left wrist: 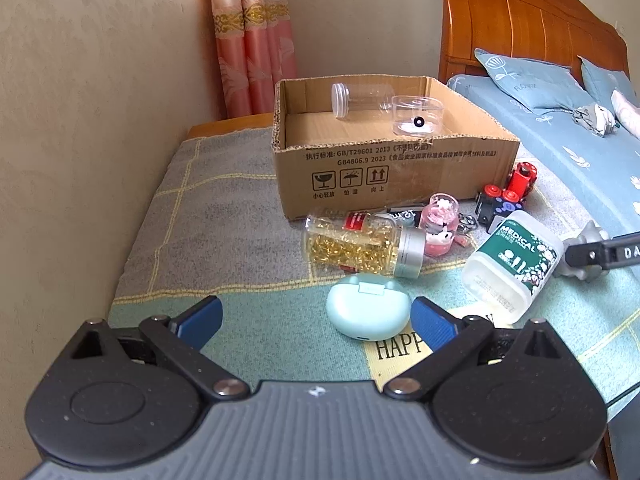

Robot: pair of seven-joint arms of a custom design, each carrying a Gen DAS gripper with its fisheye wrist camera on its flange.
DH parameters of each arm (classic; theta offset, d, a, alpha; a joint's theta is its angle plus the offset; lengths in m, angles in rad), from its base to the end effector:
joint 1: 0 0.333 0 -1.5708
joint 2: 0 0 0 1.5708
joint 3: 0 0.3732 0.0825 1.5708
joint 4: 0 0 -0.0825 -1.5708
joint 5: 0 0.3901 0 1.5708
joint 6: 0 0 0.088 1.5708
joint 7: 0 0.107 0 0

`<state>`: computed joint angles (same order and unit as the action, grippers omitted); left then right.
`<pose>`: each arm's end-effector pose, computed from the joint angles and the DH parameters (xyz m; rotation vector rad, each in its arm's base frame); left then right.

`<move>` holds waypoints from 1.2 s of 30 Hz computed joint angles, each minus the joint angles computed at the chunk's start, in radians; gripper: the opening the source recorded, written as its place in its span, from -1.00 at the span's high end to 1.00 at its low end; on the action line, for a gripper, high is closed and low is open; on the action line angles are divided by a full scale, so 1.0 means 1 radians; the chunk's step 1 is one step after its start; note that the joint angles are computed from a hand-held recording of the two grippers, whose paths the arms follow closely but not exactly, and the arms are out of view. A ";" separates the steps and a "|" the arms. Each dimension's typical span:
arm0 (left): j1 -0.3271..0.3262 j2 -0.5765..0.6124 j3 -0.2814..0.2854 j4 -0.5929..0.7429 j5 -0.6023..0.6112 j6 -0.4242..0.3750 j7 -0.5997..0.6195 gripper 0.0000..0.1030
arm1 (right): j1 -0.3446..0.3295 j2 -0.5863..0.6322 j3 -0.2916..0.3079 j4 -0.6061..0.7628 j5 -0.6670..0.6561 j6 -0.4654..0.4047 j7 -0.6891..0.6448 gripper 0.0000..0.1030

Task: Organize rigid objects
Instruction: 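Move the left gripper to the mint-green case while the right approaches the grey cat toy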

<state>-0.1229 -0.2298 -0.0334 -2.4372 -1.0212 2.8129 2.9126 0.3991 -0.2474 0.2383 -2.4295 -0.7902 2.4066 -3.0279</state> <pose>0.4780 -0.0340 0.4933 -1.1835 2.2862 -0.9214 0.3752 0.2781 0.4724 -1.3474 2.2706 -0.7231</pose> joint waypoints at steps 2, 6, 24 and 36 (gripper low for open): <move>0.001 0.003 0.001 -0.001 0.004 -0.008 0.001 -0.94 | 0.006 -0.009 0.007 -0.010 -0.010 0.000 -0.009 -1.00; 0.004 0.014 -0.002 -0.004 0.021 -0.017 0.006 -0.94 | 0.019 -0.016 0.016 -0.025 -0.017 0.006 -0.032 -1.00; 0.025 0.091 -0.043 0.006 0.065 -0.023 -0.048 -0.99 | 0.066 -0.021 0.069 -0.084 -0.165 -0.031 0.095 -1.00; 0.019 0.128 -0.054 0.048 -0.045 -0.051 0.057 -0.90 | 0.116 -0.020 0.071 -0.083 -0.191 -0.095 0.169 -1.00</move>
